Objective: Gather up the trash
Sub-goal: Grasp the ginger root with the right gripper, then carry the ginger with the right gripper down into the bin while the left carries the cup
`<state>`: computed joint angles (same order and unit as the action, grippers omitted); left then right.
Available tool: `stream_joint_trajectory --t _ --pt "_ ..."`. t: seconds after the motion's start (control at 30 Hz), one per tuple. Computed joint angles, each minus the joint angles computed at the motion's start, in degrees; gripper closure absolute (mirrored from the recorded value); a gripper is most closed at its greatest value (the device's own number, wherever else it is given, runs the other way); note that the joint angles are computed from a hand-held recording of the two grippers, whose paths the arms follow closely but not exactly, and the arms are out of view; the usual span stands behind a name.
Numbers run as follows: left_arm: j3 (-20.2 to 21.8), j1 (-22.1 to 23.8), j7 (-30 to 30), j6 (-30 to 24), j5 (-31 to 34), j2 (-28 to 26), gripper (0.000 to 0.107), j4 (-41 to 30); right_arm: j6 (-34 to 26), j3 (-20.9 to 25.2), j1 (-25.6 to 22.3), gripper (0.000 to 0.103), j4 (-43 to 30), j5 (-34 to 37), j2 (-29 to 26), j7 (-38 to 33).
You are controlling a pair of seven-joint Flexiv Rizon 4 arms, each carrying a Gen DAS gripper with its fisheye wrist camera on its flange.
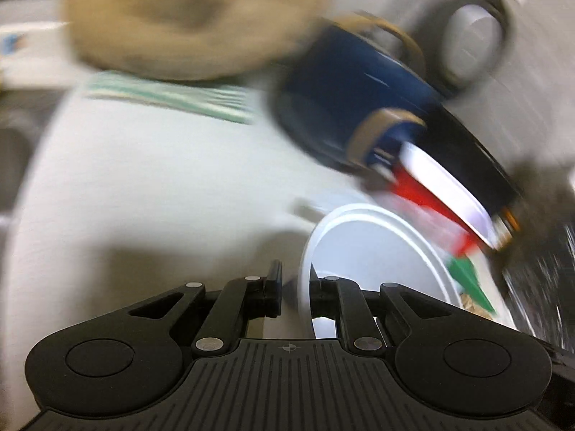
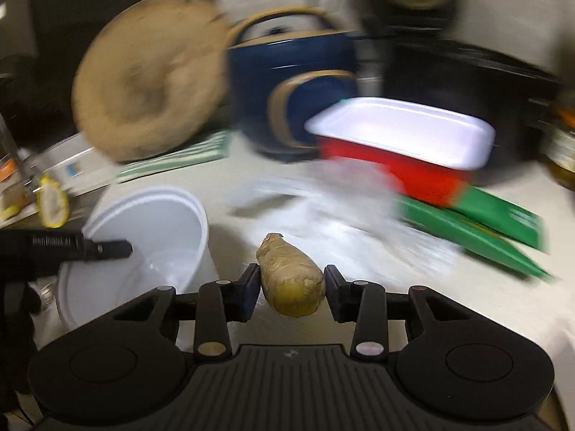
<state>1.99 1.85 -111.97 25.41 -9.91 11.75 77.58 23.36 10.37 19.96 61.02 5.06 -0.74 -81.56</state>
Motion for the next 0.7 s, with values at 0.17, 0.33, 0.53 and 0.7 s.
stream_joint_trajectory --t 0.17,0.33,0.53,0.7 --pt "-4.41 -4.59 7.18 -0.29 -3.88 -6.29 0.092 -6.16 2.33 -2.01 -6.28 0.065 13.81 -2.9 9.87 6.02" --pt "-8.1 -9.84 12.24 -3.8 -5.22 -12.02 0.092 -12.0 0.86 -3.49 -12.17 0.065 25.42 -6.9 18.59 11.48" --pt "-11.1 -16.84 16.48 -8.12 -1.53 -15.87 0.092 -15.39 -3.62 -5.86 -16.91 0.065 34.67 -7.07 27.1 15.39" --pt "-11.76 -22.04 19.13 -9.44 6.51 -15.14 0.092 -11.92 -6.59 -7.55 -18.22 0.065 39.75 -6.27 31.57 14.56"
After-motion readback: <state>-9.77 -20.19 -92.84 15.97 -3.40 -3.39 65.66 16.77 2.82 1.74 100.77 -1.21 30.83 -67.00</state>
